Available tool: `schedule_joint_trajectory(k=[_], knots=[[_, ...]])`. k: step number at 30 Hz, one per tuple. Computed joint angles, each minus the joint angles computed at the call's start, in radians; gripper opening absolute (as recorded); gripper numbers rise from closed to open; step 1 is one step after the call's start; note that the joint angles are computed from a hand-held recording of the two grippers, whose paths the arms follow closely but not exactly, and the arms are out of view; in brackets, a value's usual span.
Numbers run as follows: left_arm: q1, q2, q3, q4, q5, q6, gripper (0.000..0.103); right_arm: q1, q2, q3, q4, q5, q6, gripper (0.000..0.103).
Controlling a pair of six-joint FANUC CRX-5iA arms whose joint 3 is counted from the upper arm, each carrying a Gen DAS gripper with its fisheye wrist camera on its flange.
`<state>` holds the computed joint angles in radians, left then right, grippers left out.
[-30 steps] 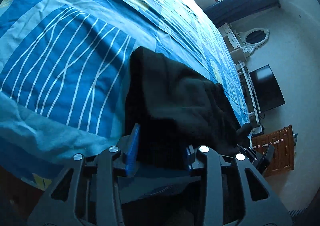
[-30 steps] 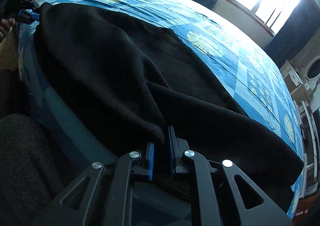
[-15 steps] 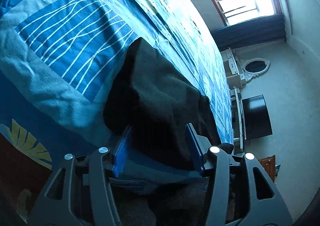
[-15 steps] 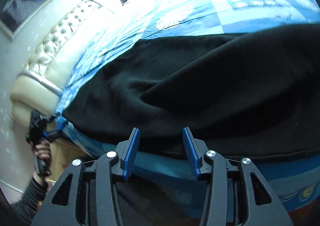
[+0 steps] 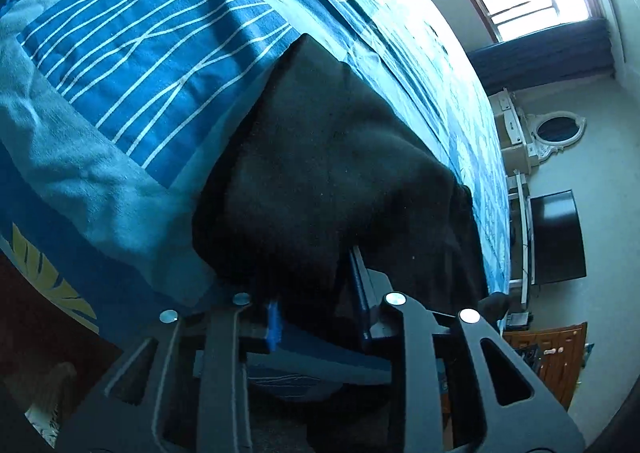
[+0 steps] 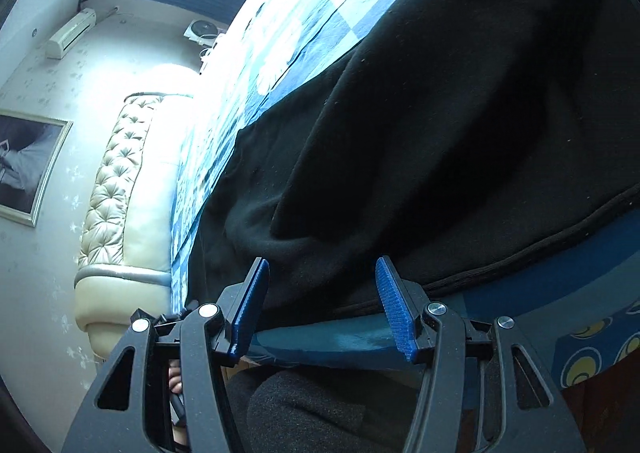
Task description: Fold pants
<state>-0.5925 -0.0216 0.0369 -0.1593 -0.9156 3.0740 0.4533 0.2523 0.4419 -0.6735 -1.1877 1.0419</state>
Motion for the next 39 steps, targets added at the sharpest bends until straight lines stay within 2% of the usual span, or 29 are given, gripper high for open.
schedule_joint_trajectory(k=[2,4,6,10,14,20,25,27,28,29,30,32,36,38,39], knots=[[-0.007,-0.002,-0.004,-0.013,0.004,0.016,0.021,-0.018,-0.006,-0.022,-0.032,0.029,-0.021,0.056],[-0.003,-0.006,-0.012,-0.004,0.011,0.021,0.02,-0.023,0.011,-0.016,-0.038,0.032,-0.018,0.046],[-0.001,-0.006,-0.006,-0.004,0.003,0.021,0.017,-0.025,0.026,-0.001,-0.041,0.014,-0.01,0.006],[-0.013,-0.007,0.011,-0.025,-0.036,0.046,0.015,-0.025,-0.017,-0.021,-0.037,0.023,0.03,0.007],[-0.011,-0.018,-0.02,-0.012,-0.011,0.056,0.015,-0.024,-0.043,-0.064,-0.028,-0.002,0.034,0.006],[-0.009,-0.003,0.0,-0.009,-0.026,0.013,0.016,-0.081,-0.021,-0.06,-0.141,-0.036,0.06,0.009],[-0.046,0.03,0.087,-0.041,-0.132,-0.07,0.019,-0.109,-0.064,-0.024,-0.008,-0.046,0.137,0.013],[-0.072,0.047,0.131,-0.064,-0.178,-0.101,0.027,-0.148,-0.088,-0.027,0.072,-0.01,0.145,0.018],[-0.086,0.055,0.152,-0.077,-0.194,-0.108,0.03,-0.175,-0.093,-0.024,0.112,0.007,0.137,0.022],[-0.103,0.065,0.177,-0.095,-0.216,-0.11,0.036,-0.214,-0.087,-0.009,0.13,0.013,0.133,0.032],[-0.123,0.081,0.212,-0.121,-0.246,-0.109,0.042,-0.254,-0.076,0.006,0.158,0.025,0.12,0.036],[-0.159,0.119,0.287,-0.173,-0.314,-0.124,0.05,-0.307,-0.039,0.037,0.264,0.052,0.073,0.036],[-0.23,0.217,0.46,-0.296,-0.468,-0.177,0.069,-0.363,0.112,0.168,0.487,-0.018,0.034,0.037],[-0.243,0.259,0.523,-0.316,-0.518,-0.206,0.072,-0.4,0.177,0.225,0.489,-0.069,0.055,0.038],[-0.242,0.277,0.546,-0.314,-0.532,-0.212,0.073,-0.418,0.212,0.264,0.462,-0.11,0.074,0.044]])
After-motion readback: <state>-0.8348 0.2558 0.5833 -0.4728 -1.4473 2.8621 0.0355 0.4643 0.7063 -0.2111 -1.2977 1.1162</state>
